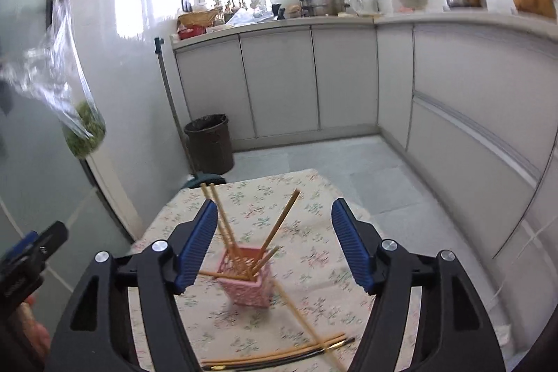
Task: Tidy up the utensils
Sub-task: 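Lower the right tool to the pile and grasp another wooden chopstick, then carry the chopstick in the right tool and drop it into the pink basket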
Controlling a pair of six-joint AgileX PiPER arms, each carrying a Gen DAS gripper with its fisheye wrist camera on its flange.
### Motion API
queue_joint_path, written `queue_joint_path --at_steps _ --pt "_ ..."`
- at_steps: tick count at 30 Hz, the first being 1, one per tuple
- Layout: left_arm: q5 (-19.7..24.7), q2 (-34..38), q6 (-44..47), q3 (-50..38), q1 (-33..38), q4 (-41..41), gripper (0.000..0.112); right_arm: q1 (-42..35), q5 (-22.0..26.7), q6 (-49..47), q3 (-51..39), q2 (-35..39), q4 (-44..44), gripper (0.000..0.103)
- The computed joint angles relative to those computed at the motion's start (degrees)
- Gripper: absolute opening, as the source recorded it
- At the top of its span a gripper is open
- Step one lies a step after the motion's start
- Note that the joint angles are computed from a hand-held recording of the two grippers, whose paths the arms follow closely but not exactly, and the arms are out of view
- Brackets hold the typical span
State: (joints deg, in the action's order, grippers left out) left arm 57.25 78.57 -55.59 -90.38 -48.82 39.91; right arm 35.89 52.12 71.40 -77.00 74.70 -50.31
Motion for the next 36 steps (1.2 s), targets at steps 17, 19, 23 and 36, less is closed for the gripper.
queue_joint_path --at_steps 17,19,23,36 --pt "0.67 3.9 5.12 -1.65 1.06 -5.36 0.096 -34.18 -1.54 -64.51 -0.49 22.85 55.21 0.068" --pt "1.24 5.11 5.99 -2.33 1.0 -5.63 0.096 -35.08 2.25 -71.39 -7.56 29.06 56.13 0.068" --pt "1.18 6.05 6.82 -3.22 1.67 -5.94 0.096 -33.61 4.86 -73.57 -14.29 36.17 55.48 0.067" --pt "1.54 6.62 6.91 -4.04 2.57 -8.17 0.096 -36.09 -6.32 -71.44 -4.63 31.16 56.45 0.007"
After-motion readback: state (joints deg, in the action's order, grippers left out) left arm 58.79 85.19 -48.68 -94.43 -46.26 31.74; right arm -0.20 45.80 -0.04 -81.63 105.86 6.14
